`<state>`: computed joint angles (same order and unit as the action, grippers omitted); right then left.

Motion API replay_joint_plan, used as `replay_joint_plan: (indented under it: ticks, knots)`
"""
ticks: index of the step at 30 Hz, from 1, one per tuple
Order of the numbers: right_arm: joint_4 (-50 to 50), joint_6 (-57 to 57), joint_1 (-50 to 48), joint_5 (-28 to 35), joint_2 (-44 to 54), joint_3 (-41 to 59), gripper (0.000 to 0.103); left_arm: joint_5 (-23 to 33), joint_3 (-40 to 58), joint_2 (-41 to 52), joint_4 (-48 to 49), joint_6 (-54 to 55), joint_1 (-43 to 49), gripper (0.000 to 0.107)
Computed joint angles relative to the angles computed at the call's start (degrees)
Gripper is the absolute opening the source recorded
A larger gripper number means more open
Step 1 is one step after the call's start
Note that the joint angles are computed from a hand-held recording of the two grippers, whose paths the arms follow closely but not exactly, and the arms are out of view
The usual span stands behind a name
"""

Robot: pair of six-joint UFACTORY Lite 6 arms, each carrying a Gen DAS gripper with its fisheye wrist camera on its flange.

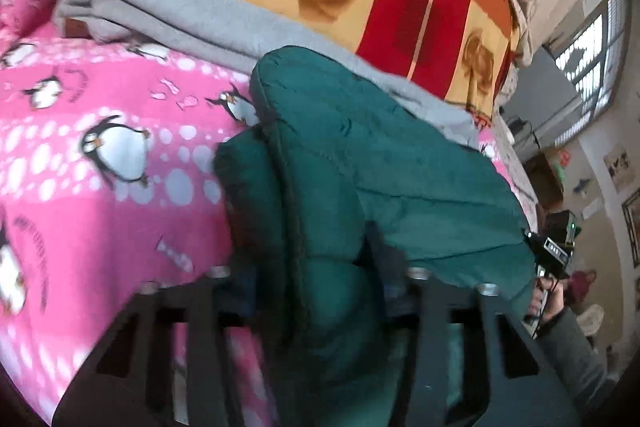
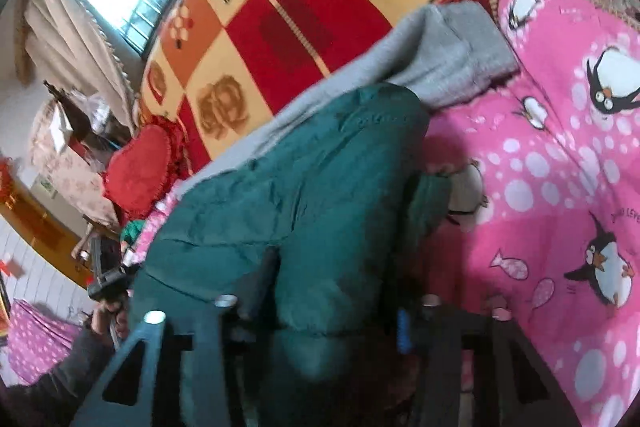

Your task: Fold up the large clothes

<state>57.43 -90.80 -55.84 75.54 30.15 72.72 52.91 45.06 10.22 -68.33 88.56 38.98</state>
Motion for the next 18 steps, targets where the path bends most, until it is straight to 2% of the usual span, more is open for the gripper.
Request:
replay_joint_plan:
  ticks: [2,4,7,9,10,11,13,14,16,18]
  knots:
    - [-0.6,-0.6,-1.0,2.4,-3.4,-2.2,0.035,1.3,-3.0,-4.7,1.4,-0.1,2.4,0.033]
    - [-2.2,-0.9,-1.7,5.2,-6.2,-3.6,0.035,4.2,-6.6,-10.2,4.2,0.1,7.2,0.032]
    - [-3.7,-2.3,-0.6,4.6,-9.7,-6.5,0.035,10.9,-9.1,-13.7,8.9,2.0,16.6,0.032]
    - [-4.1,-1.0,0.6,1.2,-9.2,-7.2,0.038,12.6,-8.7,-11.8,9.6,3.3,19.5,0.032]
    - [-4.0,0.9,1.2,-1.0,-8.9,-7.3,0.046,11.8,-8.2,-9.8,9.3,3.7,19.1,0.035]
    - [-3.8,5.1,1.8,-3.7,-8.4,-7.3,0.057,10.4,-7.6,-8.3,9.0,3.1,17.5,0.042]
    - [-3.6,12.0,0.7,-3.6,-6.6,-5.5,0.058,7.8,-5.5,-6.0,9.8,0.4,15.0,0.055]
    - [-3.4,15.6,-0.6,-2.6,-7.1,-5.0,0.058,7.1,-4.3,-5.6,11.0,-2.0,14.2,0.058]
    - [-3.2,18.7,-3.4,-1.0,-10.7,-5.4,0.059,8.9,-2.5,-6.7,13.3,-4.3,15.4,0.058]
    - [-4.6,18.8,-6.3,1.0,-18.5,-7.5,0.059,10.8,-2.2,-11.8,14.3,-3.4,19.8,0.058]
